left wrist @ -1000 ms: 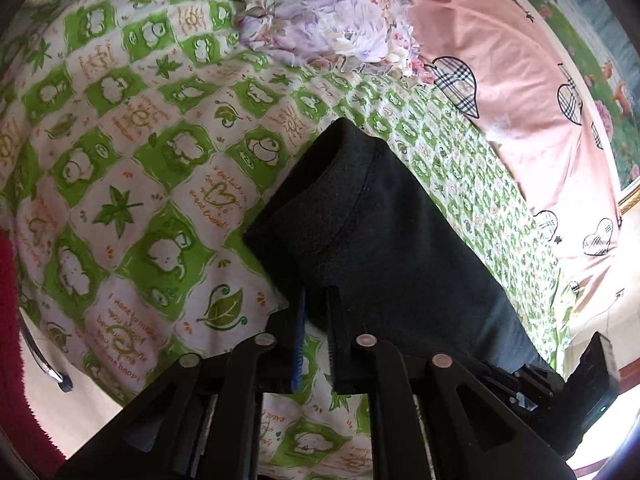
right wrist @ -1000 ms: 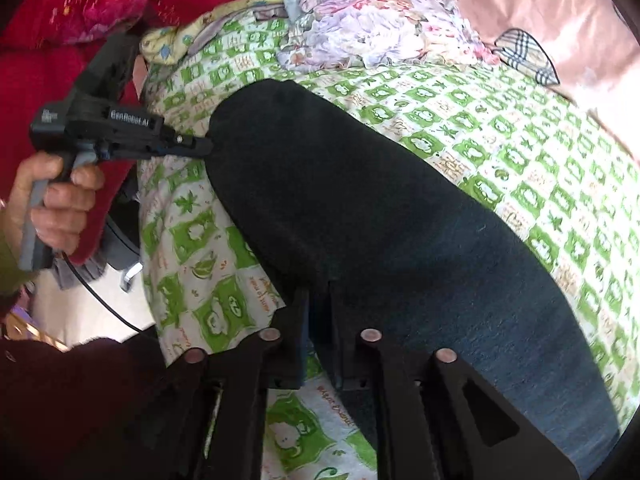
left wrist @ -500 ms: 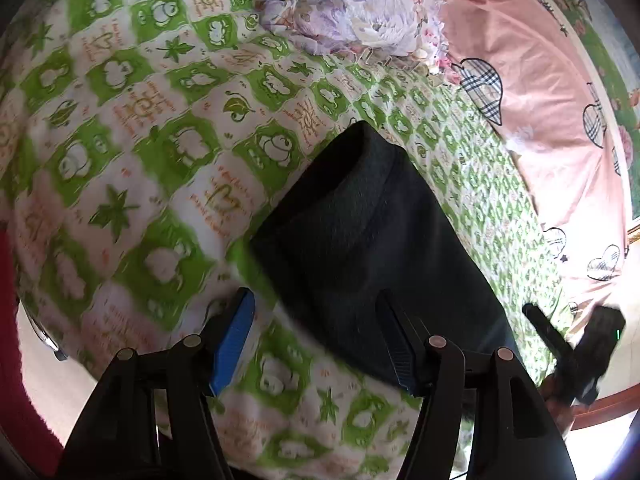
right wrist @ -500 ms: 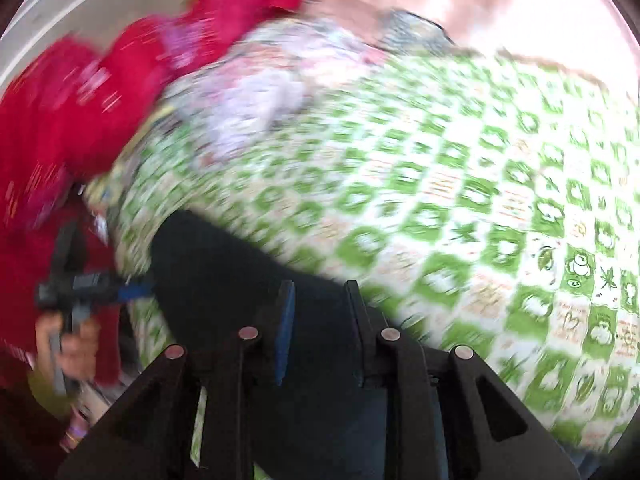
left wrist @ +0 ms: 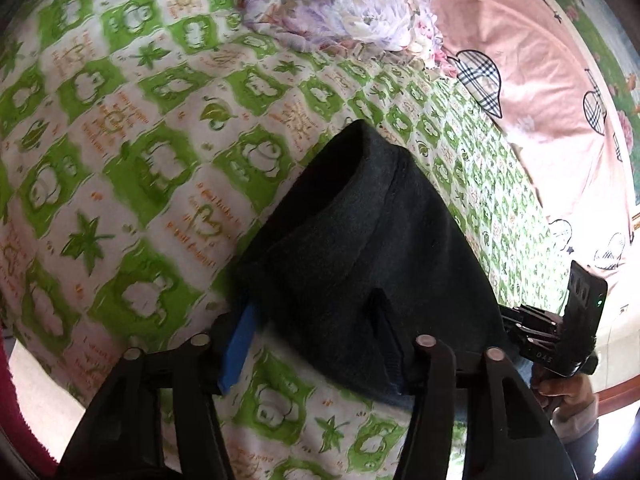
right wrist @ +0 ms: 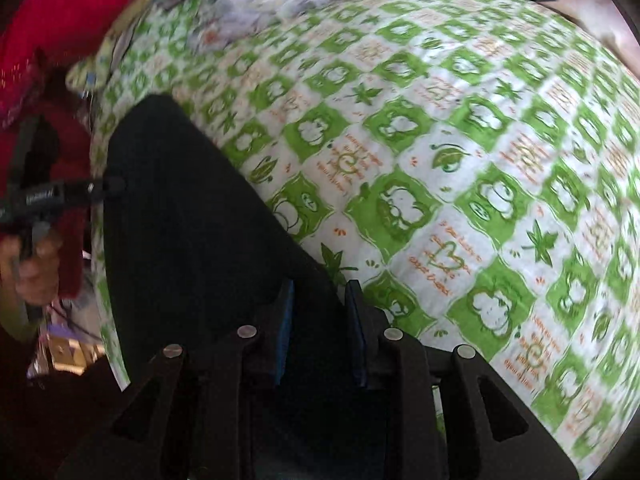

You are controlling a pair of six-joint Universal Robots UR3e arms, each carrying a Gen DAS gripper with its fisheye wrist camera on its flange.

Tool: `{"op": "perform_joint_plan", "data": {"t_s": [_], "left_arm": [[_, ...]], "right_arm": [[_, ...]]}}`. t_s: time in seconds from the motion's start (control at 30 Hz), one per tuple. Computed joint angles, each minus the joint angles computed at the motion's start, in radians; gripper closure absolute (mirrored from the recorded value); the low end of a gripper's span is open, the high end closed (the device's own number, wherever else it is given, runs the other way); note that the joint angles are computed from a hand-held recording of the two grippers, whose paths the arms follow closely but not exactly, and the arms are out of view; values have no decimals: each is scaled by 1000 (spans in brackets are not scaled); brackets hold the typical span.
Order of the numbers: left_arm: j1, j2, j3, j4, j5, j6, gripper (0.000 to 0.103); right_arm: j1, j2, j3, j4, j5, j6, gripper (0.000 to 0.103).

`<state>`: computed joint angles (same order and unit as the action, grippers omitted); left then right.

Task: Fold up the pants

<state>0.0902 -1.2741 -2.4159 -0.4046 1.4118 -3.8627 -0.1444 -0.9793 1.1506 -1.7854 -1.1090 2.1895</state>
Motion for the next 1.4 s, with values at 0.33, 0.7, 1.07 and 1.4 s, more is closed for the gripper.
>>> {"op": "perform_joint_plan", "data": {"t_s": [0.33, 0.7, 1.07, 1.4], "left_arm": [[-35, 60, -13, 101, 31, 29, 84], [-233, -167, 167, 133, 355, 182, 84], [-364, -316, 244, 54, 605, 234, 62], [-372, -97, 264, -76, 581, 113, 54]], "right_arm": [[-4, -331, 422, -473, 3, 12, 94], [128, -238, 640, -1152, -217, 229, 95], [59, -217, 648, -1148, -173, 425, 82], [-388, -667, 989, -920, 236, 402, 64]]}}
